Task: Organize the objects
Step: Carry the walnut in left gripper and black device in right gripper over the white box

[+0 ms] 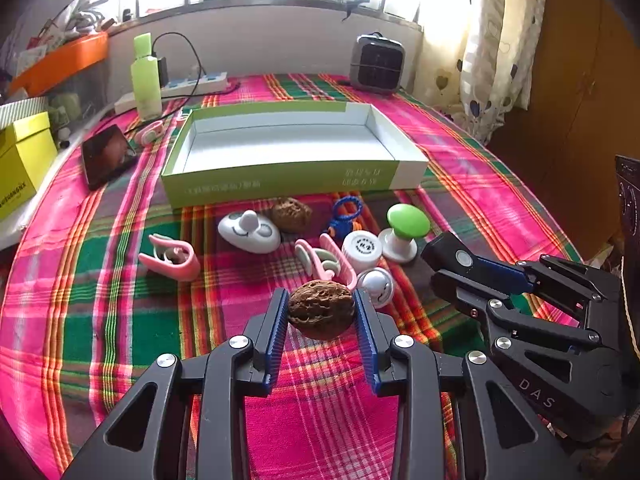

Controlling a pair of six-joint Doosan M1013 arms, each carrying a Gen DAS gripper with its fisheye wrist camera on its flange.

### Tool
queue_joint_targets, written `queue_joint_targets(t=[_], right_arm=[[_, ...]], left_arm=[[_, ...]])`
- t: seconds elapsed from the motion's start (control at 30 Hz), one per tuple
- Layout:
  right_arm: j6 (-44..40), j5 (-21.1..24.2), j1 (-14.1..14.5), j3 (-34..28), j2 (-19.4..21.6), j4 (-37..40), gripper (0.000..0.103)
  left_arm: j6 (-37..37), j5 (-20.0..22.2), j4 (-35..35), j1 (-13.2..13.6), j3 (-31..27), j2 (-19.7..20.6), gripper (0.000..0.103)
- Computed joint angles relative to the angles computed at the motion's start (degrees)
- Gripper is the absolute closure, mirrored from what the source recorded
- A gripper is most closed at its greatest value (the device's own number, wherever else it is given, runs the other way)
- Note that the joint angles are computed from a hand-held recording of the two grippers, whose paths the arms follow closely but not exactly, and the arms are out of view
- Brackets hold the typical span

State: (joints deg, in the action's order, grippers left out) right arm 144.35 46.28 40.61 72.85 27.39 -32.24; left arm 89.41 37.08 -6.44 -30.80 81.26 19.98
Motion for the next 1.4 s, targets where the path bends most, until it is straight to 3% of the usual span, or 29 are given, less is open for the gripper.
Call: queue_joint_targets(t=[0.37,0.73,1.4], right_arm=[[-1.5,-1.3,-1.0,-2.2,0.4,1.1,0.075],[-5.4,-0.8,-3.2,-7.5,3.0,4.0,0.075],[-15.1,6.2,-7.7,-22.7,12.4,14.4,0.075]], left_arm=[[-0.8,-0.3,0.0,0.7,-3.5,1.3,0.072],[-0.2,2.0,-0.7,2.1,-9.6,5.2,0.072],[-2.3,10.3,2.3,4.0,-25.9,15.6,0.072]])
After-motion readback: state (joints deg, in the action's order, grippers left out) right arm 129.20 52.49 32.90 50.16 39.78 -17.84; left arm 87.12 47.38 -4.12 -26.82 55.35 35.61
